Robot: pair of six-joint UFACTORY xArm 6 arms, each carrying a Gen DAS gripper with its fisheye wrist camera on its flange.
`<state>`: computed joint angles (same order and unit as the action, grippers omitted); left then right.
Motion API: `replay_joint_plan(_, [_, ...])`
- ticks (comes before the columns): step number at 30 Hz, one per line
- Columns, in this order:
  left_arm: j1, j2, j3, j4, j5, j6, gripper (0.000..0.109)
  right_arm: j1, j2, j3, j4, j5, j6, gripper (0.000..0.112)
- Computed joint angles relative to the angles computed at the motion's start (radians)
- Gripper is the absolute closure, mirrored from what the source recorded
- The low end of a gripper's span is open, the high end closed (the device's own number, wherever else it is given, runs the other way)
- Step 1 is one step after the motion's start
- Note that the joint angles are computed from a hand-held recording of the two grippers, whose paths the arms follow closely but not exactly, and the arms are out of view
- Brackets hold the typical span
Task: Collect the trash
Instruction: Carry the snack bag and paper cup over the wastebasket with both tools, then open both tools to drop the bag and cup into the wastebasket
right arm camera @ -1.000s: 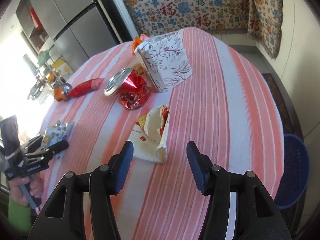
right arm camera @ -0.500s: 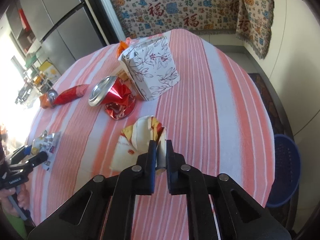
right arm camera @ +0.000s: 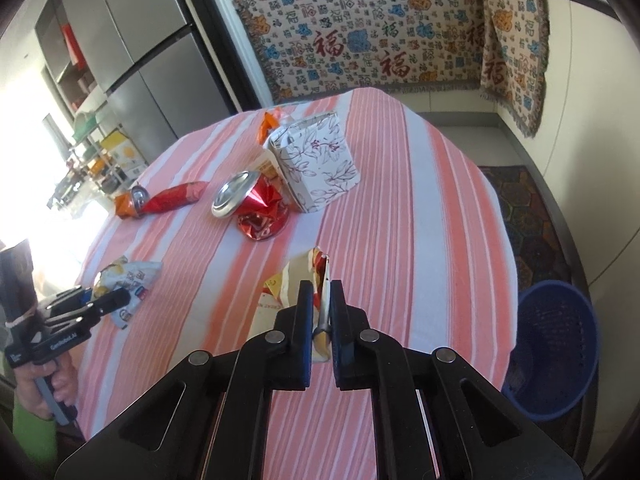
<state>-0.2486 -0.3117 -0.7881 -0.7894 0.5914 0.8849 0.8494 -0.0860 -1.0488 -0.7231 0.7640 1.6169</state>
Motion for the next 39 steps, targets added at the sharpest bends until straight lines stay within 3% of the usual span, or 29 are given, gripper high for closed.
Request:
replay_joint_plan(11, [-0.196, -0.027, -0.022, 0.034, -0.009, -0.097, 0.083, 0.023, -0.189, 0.141, -0.035, 0.085, 0.061, 0.106])
replay_joint_plan(18, [-0.380, 0.043, -0.124, 0.059, -0.007, -0.160, 0.083, 0.043, -0.434, 0.291, -0.009, 0.307, 0.046, 0.106])
replay_joint_plan(28, [-0.625, 0.313, -0.389, 0.070, 0.029, -0.234, 0.083, -0.032, -0.791, 0.539, 0.110, 0.538, -0.051, 0.106])
replay_joint_plan(32, [-0.700, 0.449, -0.511, 0.099, 0.036, -0.277, 0.083, -0.103, -0.928, 0.639, 0.150, 0.570, -0.104, 0.106])
replay_joint_plan(39, [-0.750, 0.688, -0.732, 0.148, 0.071, -0.358, 0.083, -0.246, -1.122, 0.787, 0.199, 0.567, -0.202, 0.106])
